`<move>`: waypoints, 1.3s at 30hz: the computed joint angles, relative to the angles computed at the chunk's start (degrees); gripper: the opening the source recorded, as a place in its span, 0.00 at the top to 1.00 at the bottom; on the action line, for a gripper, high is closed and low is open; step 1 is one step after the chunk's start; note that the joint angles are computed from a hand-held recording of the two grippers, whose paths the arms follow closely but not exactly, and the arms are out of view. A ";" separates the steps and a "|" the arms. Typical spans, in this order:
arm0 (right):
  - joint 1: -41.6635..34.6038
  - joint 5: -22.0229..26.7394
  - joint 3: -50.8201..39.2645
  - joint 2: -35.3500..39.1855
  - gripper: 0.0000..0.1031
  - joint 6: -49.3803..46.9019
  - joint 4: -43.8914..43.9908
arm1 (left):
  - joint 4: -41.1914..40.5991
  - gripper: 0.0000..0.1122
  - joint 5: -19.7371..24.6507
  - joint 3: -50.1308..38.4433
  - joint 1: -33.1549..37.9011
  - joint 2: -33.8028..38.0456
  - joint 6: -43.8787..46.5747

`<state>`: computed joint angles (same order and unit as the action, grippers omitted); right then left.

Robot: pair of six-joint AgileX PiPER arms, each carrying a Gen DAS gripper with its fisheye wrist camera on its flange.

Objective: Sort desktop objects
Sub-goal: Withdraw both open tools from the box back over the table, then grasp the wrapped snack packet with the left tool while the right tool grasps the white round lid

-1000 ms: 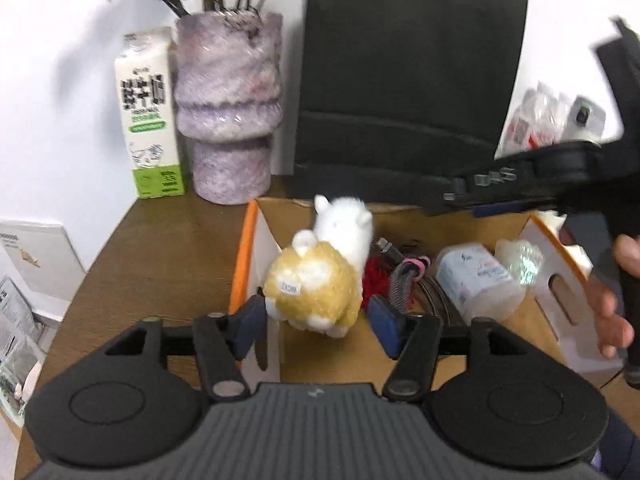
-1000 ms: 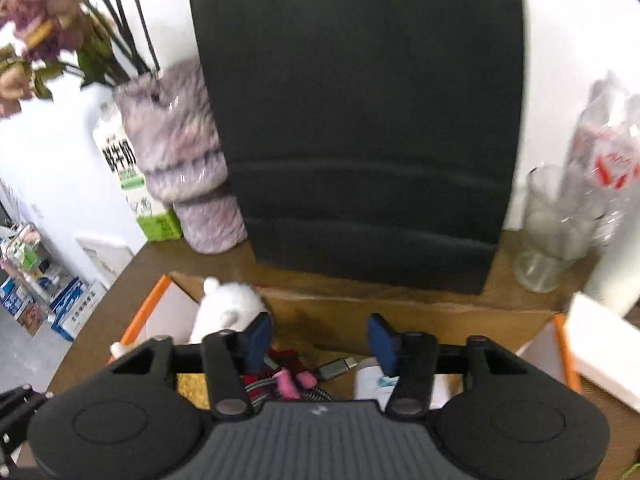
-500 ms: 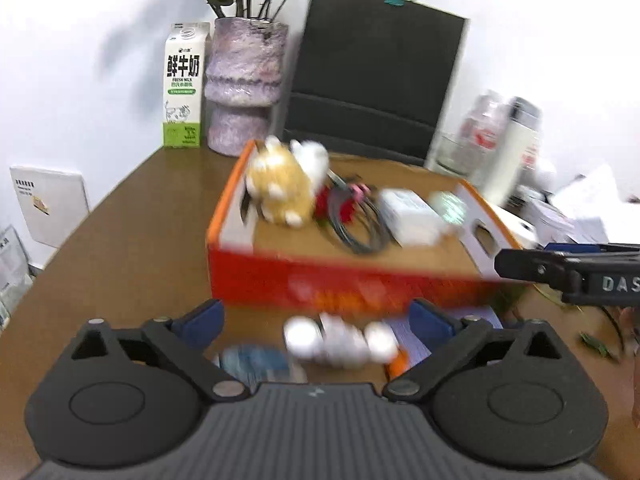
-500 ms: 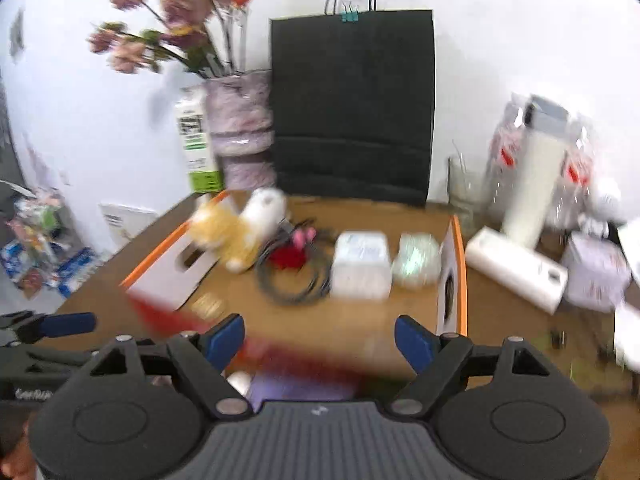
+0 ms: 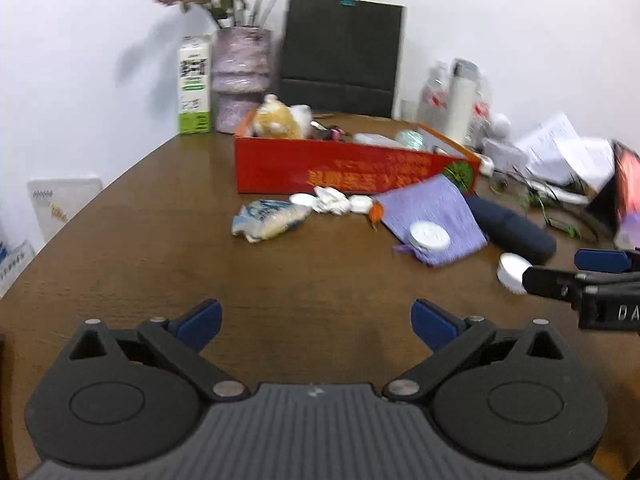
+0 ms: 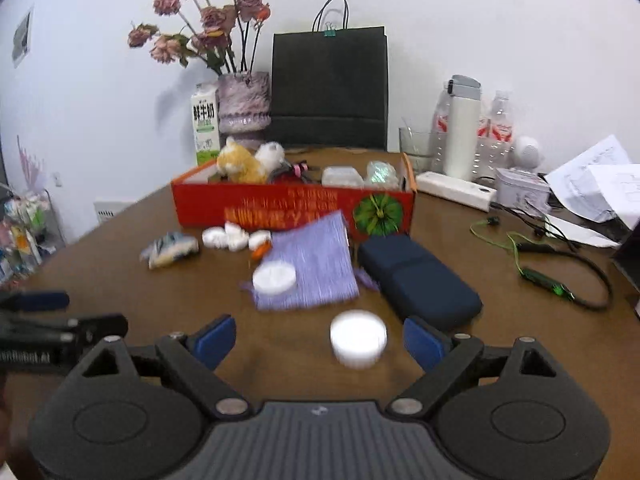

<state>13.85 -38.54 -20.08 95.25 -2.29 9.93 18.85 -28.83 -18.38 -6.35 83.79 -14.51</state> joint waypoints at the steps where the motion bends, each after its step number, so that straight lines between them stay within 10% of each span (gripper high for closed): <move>1: 0.66 -2.06 1.52 0.49 0.12 0.12 0.27 | -1.63 0.08 -1.25 0.47 -0.50 0.63 2.15; 15: -1.84 -8.85 3.80 5.28 0.13 4.47 -5.06 | 6.89 0.08 4.28 -5.46 0.97 6.09 -5.74; 19: -4.28 -7.43 1.64 3.34 0.34 7.30 -14.90 | 8.26 0.08 5.35 -11.56 2.54 9.09 -8.33; 22: -3.22 -5.22 -3.74 4.83 0.34 5.35 -16.13 | -0.81 0.08 5.38 -17.34 1.51 13.01 0.57; 28: -4.69 8.88 -22.74 14.08 0.47 18.21 -28.77 | 5.68 0.14 14.53 -33.12 0.89 23.40 -7.69; 39: -2.06 14.37 -29.87 20.42 0.57 9.37 -17.57 | 16.88 0.46 12.76 -36.73 2.32 27.05 -20.28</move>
